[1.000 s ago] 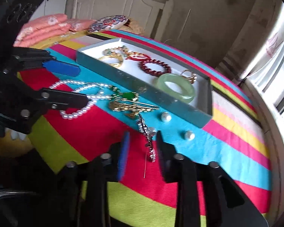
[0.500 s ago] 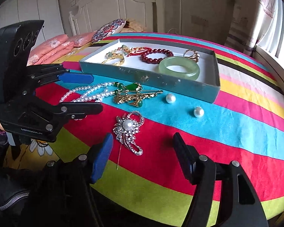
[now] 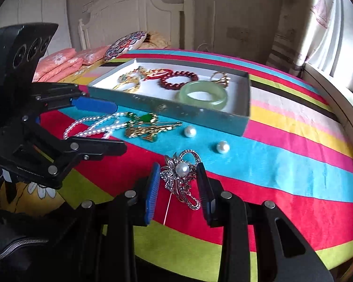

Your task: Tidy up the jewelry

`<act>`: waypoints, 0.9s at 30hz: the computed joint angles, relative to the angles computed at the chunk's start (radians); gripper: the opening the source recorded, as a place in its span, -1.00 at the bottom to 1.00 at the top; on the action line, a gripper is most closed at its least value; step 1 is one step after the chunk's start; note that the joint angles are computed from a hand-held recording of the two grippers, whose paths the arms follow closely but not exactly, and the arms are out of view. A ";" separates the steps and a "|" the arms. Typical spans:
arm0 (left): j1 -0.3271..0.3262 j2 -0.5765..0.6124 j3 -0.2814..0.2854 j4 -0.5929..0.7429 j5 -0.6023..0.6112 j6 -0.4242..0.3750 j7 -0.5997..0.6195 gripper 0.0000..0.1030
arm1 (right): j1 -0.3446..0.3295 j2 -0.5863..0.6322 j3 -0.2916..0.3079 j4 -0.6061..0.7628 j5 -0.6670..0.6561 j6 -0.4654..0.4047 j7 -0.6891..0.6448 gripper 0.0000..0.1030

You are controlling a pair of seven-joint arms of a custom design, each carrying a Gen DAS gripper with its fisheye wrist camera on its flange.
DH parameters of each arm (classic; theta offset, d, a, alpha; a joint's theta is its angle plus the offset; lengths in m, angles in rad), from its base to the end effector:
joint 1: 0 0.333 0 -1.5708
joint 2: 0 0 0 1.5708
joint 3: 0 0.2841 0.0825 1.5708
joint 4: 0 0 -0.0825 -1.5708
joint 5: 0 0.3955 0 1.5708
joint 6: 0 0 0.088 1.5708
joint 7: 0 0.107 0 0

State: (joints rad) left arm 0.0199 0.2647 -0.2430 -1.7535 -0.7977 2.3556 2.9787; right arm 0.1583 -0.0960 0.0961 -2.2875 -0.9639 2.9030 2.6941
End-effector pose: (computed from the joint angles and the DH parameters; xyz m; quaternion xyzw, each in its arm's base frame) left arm 0.6496 -0.1457 0.4261 -0.2047 0.9030 -0.3684 0.0833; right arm 0.5160 0.1858 0.4155 -0.6470 0.6465 -0.2917 0.2798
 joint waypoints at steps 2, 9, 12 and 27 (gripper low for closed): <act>-0.012 0.029 0.002 0.035 0.044 -0.017 -0.028 -0.16 | -0.014 -0.021 -0.002 -0.018 -0.030 0.012 0.046 -0.38; -0.017 0.076 -0.006 0.080 0.150 -0.006 -0.060 -0.52 | -0.050 -0.028 0.007 -0.036 -0.084 0.059 0.121 -0.38; -0.018 0.095 -0.014 0.105 0.170 -0.005 -0.079 -0.50 | -0.054 -0.023 0.007 -0.036 -0.093 0.071 0.138 -0.38; 0.037 -0.004 -0.015 0.019 -0.037 -0.006 0.045 -0.61 | -0.079 -0.057 0.021 -0.049 -0.178 0.082 0.243 -0.38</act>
State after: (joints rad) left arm 0.0566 0.2606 -0.2585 -1.7348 -0.8344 2.3498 3.0238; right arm 0.0797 -0.1530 0.1173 -2.3368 -1.1416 2.9854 2.9371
